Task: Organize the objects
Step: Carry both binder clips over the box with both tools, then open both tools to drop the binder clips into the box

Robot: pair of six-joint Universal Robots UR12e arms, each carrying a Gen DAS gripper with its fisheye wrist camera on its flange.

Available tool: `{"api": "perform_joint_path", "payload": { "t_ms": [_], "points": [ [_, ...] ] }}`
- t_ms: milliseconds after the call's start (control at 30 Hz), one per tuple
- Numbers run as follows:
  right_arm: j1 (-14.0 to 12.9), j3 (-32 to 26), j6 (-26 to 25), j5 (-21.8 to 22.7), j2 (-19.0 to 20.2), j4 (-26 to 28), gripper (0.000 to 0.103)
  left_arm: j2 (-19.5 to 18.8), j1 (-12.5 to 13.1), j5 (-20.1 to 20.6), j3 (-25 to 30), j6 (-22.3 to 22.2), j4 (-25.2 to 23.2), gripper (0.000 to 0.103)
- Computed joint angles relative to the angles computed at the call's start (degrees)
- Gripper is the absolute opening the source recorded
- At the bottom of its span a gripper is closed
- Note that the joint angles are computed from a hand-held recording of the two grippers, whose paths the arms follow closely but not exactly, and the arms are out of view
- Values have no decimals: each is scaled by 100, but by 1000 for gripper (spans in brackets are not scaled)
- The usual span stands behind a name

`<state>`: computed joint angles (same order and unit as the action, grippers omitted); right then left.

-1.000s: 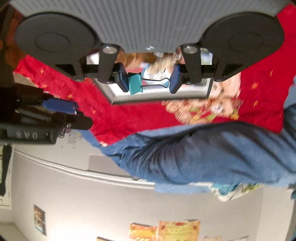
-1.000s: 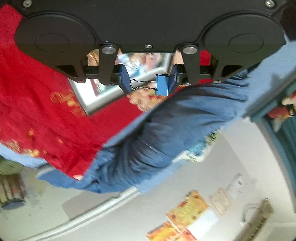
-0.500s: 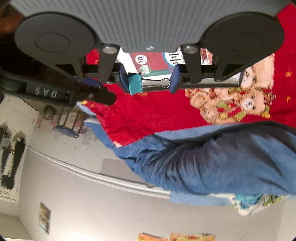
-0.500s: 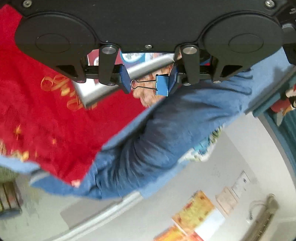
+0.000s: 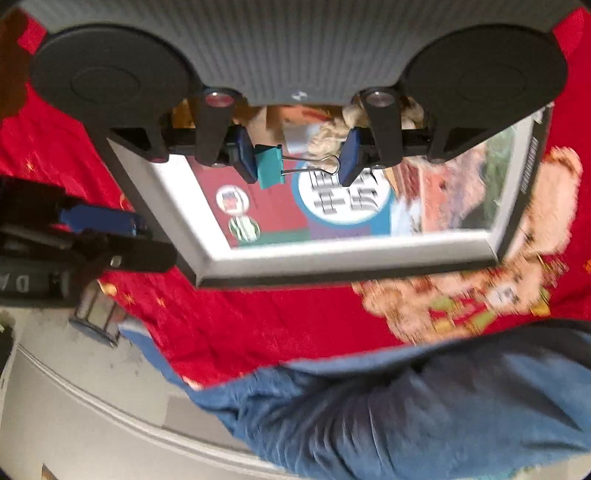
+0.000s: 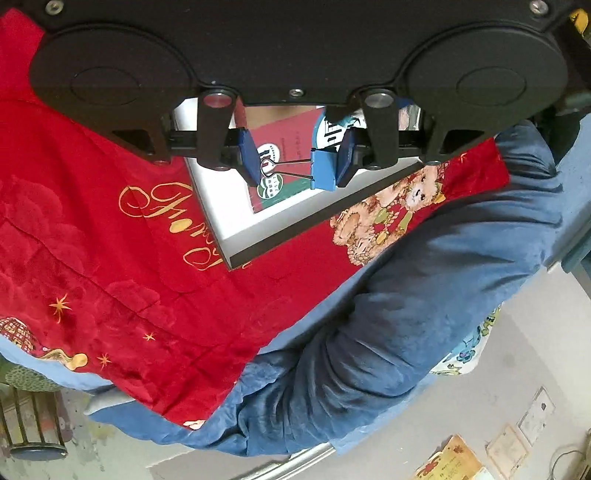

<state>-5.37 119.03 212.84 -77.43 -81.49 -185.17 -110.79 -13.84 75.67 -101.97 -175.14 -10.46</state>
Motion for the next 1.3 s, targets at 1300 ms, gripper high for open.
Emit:
{"api": "perform_joint_path", "payload": {
  "t_ms": [1300],
  "points": [
    [145,-45,180,231,126,246,53,364,324,-529,-519,305,658,68]
  ]
}}
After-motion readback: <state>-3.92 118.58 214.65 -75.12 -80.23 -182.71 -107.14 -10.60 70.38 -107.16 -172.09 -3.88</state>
